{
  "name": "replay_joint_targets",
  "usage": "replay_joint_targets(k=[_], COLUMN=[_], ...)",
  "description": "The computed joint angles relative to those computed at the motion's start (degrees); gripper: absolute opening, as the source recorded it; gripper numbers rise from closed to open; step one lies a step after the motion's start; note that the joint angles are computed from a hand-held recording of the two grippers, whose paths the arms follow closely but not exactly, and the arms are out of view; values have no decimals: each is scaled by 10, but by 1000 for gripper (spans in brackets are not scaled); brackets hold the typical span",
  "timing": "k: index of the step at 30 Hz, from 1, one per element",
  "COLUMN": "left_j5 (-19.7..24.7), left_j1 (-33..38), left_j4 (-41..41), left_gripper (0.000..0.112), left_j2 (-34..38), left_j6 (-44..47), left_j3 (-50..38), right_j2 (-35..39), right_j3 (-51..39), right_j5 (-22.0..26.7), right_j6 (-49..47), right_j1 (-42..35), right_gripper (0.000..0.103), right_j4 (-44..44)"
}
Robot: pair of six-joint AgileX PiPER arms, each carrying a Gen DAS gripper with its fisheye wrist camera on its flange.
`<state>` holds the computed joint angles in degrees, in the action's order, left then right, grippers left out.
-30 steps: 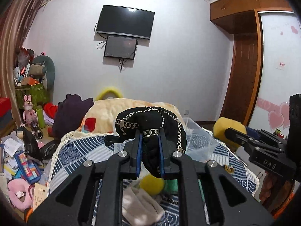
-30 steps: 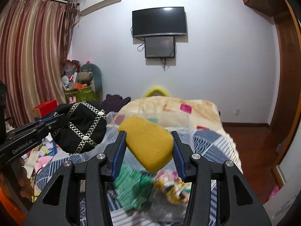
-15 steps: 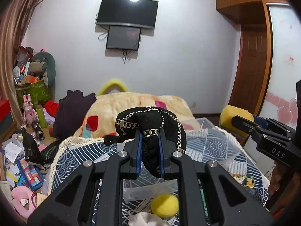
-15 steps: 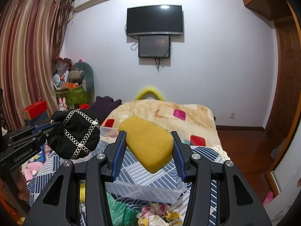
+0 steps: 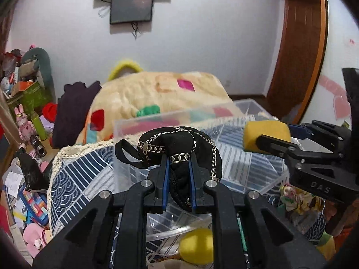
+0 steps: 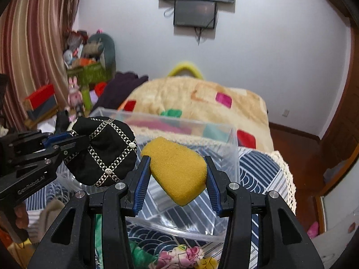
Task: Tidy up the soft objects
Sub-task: 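Carry the black bag and yellow sponge into the clear box and open both tools, then grasp the white cloth bag with the left tool while the right tool grasps the floral cloth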
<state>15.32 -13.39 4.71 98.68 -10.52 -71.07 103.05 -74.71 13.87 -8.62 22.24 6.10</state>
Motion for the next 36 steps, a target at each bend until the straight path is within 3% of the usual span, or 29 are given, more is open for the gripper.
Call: replay_joint_targets(k=[6,12,18,22,25,29,32,36], left_j5=[50,50,55,43,30,16,5,-11], left_j1=[-6,-12,-7,-10,-13,-18,-24,-28], left_j4=[-28,-15,-54,-32,0,60,121,191], left_gripper=[15,22,38,52,61,71,79,93], left_j2=[25,19,-4,-38,-66,-107,-139,-179], left_j6=[46,38,75,55,22,-40,-99,-176], left_j3=[-33,-26,-19,2,20,49,76,117], right_j2=[27,24,17,-5,-28,-65,-97,-135], right_j3=[-43,-43,-46,-28,-8,27,59,96], right_j5=[67,73,75,56,35,-3,-33,-58], right_j6=[2,-8,-7,-22,-36,-53,-72,-168], right_j1=[-3,-1,4,2,1,0,0,-3], right_gripper=[44,46,51,65,67,79,80,82], right_j4=[-21,-26,-29,-10,10,38,63,168])
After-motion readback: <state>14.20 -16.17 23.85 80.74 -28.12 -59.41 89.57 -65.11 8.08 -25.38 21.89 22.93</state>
